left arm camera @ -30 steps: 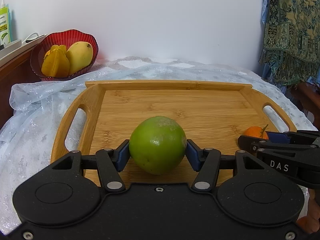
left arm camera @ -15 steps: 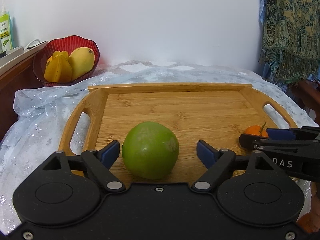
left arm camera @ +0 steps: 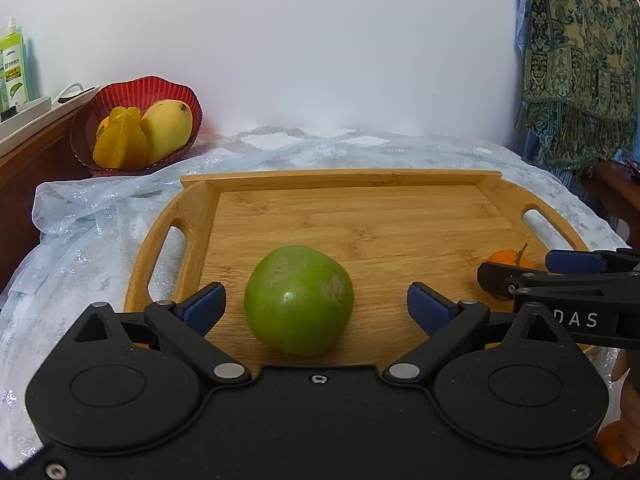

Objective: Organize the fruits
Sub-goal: 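Lower both fruits onto the tray and open both grippers, then withdraw both grippers from the tray back toward the remaining fruits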

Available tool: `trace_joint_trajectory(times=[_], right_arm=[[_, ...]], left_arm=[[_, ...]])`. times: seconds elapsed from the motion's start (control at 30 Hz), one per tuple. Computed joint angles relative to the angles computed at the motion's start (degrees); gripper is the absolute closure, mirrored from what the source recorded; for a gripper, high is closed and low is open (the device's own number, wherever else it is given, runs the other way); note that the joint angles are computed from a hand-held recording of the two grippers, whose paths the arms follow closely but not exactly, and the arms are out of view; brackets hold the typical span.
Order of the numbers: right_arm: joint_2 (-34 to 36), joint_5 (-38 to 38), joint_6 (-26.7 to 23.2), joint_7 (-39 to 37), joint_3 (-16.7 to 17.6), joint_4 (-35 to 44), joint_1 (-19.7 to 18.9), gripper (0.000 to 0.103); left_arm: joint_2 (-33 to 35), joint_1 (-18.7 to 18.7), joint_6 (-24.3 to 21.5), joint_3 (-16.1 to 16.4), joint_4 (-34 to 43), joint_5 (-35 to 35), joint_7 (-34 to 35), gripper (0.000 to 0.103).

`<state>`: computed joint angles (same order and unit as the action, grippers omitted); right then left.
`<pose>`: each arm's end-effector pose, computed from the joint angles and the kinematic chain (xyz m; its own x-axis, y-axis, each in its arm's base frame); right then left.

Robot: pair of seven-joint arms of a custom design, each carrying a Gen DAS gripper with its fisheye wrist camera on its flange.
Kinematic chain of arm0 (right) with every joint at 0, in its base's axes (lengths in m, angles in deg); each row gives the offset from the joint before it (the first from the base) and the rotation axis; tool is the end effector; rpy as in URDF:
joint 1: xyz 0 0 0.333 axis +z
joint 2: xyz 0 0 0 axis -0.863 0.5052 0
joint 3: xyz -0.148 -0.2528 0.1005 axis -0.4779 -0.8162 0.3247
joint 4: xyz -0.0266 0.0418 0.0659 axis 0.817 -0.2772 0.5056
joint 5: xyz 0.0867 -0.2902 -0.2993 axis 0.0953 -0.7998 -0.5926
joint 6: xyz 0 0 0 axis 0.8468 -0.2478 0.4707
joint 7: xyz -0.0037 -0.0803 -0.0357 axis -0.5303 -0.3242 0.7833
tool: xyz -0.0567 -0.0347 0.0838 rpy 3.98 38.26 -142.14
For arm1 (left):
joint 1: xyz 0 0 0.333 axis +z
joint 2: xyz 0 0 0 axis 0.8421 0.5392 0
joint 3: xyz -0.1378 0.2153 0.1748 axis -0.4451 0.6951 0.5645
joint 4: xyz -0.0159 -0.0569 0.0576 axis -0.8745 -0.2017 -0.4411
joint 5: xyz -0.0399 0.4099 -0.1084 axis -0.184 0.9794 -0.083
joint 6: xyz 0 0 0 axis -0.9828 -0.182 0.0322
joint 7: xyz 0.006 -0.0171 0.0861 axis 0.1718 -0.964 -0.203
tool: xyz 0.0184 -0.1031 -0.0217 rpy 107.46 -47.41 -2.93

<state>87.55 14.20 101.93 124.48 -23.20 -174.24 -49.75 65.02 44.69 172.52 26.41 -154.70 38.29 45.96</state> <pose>0.6631 0.2023 0.4363 0.3124 -0.9474 -0.0695 -0.6006 -0.1403 -0.7871 0.6144 -0.2394 0.4366 0.1753 -0.9838 0.0384 -0.5865 -0.1357 -0.7985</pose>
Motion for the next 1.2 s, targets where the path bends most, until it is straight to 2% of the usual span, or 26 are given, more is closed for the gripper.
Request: trace_joint_trajectory(times=[0.4,0.53,0.67,0.77,0.9,1.0,1.07,1.13,1.17,1.2], right_arm=[[-1.1,2.4,1.9,-1.0,1.9,-1.7,-1.7,0.010],[-1.9,4.3,3.0,-1.7,3.5,-2.7,-3.2,0.009],[-3.1,5.0,4.5,-1.1,3.7,-4.3,-3.6,0.009],[-4.4,8.4,5.6,-3.9,8.9,-6.1,-8.3,0.009],[-6.3,11.0,9.0,-6.6,13.5,-9.2,-12.5,0.006],[-7.2,10.0,11.8,-7.3,23.3,-11.8,-22.2,0.004],[-8.2,8.7,12.6,-5.8,26.9,-13.8,-26.1,0.003],[-9.1,6.8,13.3,-3.5,32.0,-15.9,-31.7,0.003],[-9.8,6.5,14.0,-2.7,32.0,-16.9,-31.9,0.003],[-10.5,6.9,14.8,-2.8,30.2,-17.9,-30.1,0.003]], left_arm=[[-2.4,0.4,-0.4,-0.7,-2.5,2.6,-1.5,0.002],[-3.9,0.7,-0.9,-1.3,-3.8,4.2,-3.4,0.001],[-5.7,1.3,-1.0,-2.2,-6.1,4.8,-5.4,0.001],[-7.1,1.7,-0.6,-3.0,-7.7,4.8,-6.0,0.001],[-8.7,2.0,-0.9,-4.0,-9.0,7.4,-8.2,0.001],[-10.2,2.1,-1.7,-4.8,-10.3,9.9,-10.7,0.001],[-11.5,2.3,-2.4,-5.4,-11.7,11.1,-12.5,0.001],[-12.9,2.5,-2.6,-6.0,-13.3,12.1,-14.6,0.001],[-13.7,2.7,-2.5,-6.3,-14.2,12.7,-15.9,0.001],[-14.5,2.9,-2.1,-6.5,-15.1,13.3,-17.3,0.001]])
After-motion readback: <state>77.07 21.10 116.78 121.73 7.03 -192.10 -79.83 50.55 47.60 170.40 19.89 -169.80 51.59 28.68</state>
